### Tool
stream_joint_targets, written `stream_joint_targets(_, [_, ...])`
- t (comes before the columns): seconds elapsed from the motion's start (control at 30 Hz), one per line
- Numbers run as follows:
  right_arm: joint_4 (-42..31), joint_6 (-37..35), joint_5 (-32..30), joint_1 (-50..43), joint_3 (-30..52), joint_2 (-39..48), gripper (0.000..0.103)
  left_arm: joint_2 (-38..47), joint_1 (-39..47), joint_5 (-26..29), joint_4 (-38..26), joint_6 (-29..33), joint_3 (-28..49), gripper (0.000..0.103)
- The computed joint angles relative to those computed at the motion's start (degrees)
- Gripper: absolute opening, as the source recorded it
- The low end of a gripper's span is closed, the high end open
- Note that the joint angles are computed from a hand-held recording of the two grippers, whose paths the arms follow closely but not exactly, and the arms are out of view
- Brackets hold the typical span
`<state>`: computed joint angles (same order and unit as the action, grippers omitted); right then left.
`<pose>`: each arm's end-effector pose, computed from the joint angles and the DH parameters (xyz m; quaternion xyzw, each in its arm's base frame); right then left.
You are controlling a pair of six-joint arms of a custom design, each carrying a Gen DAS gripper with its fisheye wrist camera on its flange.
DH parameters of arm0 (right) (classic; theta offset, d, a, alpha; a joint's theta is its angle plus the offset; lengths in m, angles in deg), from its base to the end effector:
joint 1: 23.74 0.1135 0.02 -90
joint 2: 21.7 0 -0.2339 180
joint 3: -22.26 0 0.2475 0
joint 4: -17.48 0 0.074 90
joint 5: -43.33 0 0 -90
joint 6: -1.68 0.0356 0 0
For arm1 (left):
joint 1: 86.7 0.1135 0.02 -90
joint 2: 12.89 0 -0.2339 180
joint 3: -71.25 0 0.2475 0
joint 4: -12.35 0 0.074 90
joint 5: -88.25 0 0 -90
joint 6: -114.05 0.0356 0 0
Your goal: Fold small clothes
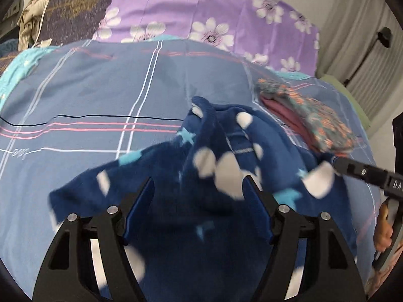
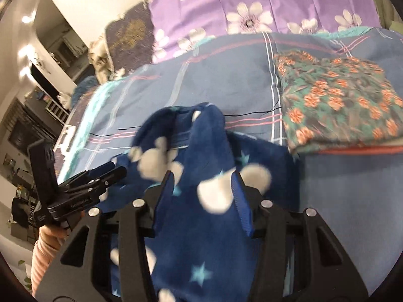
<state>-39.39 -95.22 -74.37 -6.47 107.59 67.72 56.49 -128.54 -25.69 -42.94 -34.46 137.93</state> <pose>0.2966 0.1095 0.2375 -0.2555 0.9065 0.2528 0.2215 0.1894 -0.1502 0.2304 -0.1929 0.9221 -0.0795 0.3259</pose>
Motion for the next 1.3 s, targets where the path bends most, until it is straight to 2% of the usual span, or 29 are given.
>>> stream_joint_targets(0.03, [1.03,0.21,2.05,1.22,1.59,3.04,0.052,0.77,1.73,1.29,1.42,1.15,-0.24,0.072])
stream_joint_targets(0.07, [1.44,0.29,2.99,1.94,2.76,5.16,0.055,1.24,2.74,2.10,2.11,1.72,-0.29,0.067])
stream_joint_targets(0.1, [1.89,0.28,3.29,2.19,2.82,6.05,0.056,1.52,4.54,4.04,3.78,2.78,-0.89,0.028])
stream_joint_targets(0.13, [2.49,0.64,3.74,2.82,3.77,8.03,0.056,1.85,5.88,6.00,5.12,3.76,-1.10,0.004])
stream_joint_targets(0.17, [2.90,0.77,3.94,3.27,4.31,9.19,0.056,1.90,6.97,7.84,5.55,3.92,-1.20,0.006])
stream_joint_targets(0.27, [3.79,-1.70,5.14,4.92,4.25,9.93,0.002,1.16,3.79,2.62,2.38,4.86,0.75,0.006])
stream_joint_targets(0.3, [6.31,-1.69,6.72,5.34,2.03,8.09,0.000,0.46,2.16,0.37,-0.30,4.91,1.66,0.006])
stream_joint_targets(0.37, [12.23,-1.56,13.48,6.32,-2.44,4.79,0.000,-0.51,2.12,-0.13,-2.38,5.71,1.46,0.006])
stream_joint_targets(0.43, [13.17,-0.91,15.26,5.59,-2.34,6.91,0.000,0.79,3.96,2.33,-3.17,5.89,-0.04,0.007])
stream_joint_targets(0.5, [11.61,0.33,11.21,3.54,-0.83,9.73,0.000,3.36,4.60,4.41,-1.34,5.97,-2.22,0.007])
stream_joint_targets(0.57, [12.50,-0.28,5.96,1.38,-2.38,8.82,0.000,5.82,2.79,1.10,-1.60,6.36,-0.97,0.008])
stream_joint_targets(0.7, [12.18,-2.84,-1.01,-0.28,-6.11,2.55,0.003,9.33,0.39,-2.96,-9.65,5.06,5.33,0.011])
stream_joint_targets(0.8, [9.85,-5.43,-5.07,-0.16,-7.28,-0.14,0.004,8.67,-1.94,-8.01,-17.33,0.20,9.26,0.017])
stream_joint_targets(0.83, [9.45,-5.68,-4.08,0.67,-7.31,-0.08,0.004,8.27,-3.36,-11.64,-19.83,-1.89,10.51,0.017])
stream_joint_targets(0.9, [10.38,-3.69,2.07,3.60,-6.80,2.02,0.004,4.48,-4.22,-13.54,-17.47,-1.24,8.80,0.017])
stream_joint_targets(0.93, [11.20,-1.74,6.41,4.92,-6.39,4.67,0.004,2.05,-3.48,-11.73,-13.32,0.11,6.54,0.017])
stream_joint_targets(0.97, [11.77,0.31,8.26,5.52,-5.64,7.73,0.000,1.16,-2.02,-8.62,-9.49,1.48,4.63,0.017])
stream_joint_targets(1.0, [13.75,1.68,7.54,5.23,-6.37,9.07,0.000,2.18,-0.93,-6.63,-7.80,2.33,3.93,0.017])
stream_joint_targets(1.03, [16.40,1.96,7.47,5.29,-8.08,8.39,0.000,5.86,0.17,-5.01,-7.59,2.84,4.54,0.017])
stream_joint_targets(1.07, [16.78,1.62,8.22,5.70,-8.44,7.91,0.000,10.72,1.75,-2.62,-6.95,4.30,4.07,0.023])
stream_joint_targets(1.1, [17.25,1.57,8.92,6.07,-8.98,7.39,0.000,12.71,0.74,-4.26,-5.58,3.20,3.48,0.023])
stream_joint_targets(1.13, [18.30,1.42,9.88,6.56,-9.95,6.80,0.000,13.61,-0.69,-6.78,-6.48,2.57,4.35,0.023])
stream_joint_targets(1.23, [18.50,0.53,10.74,6.80,-11.61,4.04,0.000,17.09,-2.99,-9.50,-13.94,0.44,10.18,0.023])
stream_joint_targets(1.27, [17.87,0.86,9.94,5.99,-12.83,1.53,0.003,16.21,-4.52,-10.13,-16.74,-0.72,11.50,0.023])
stream_joint_targets(1.3, [17.63,0.85,8.56,4.44,-14.70,-1.72,0.012,14.34,-5.83,-10.04,-17.16,-1.73,11.29,0.025])
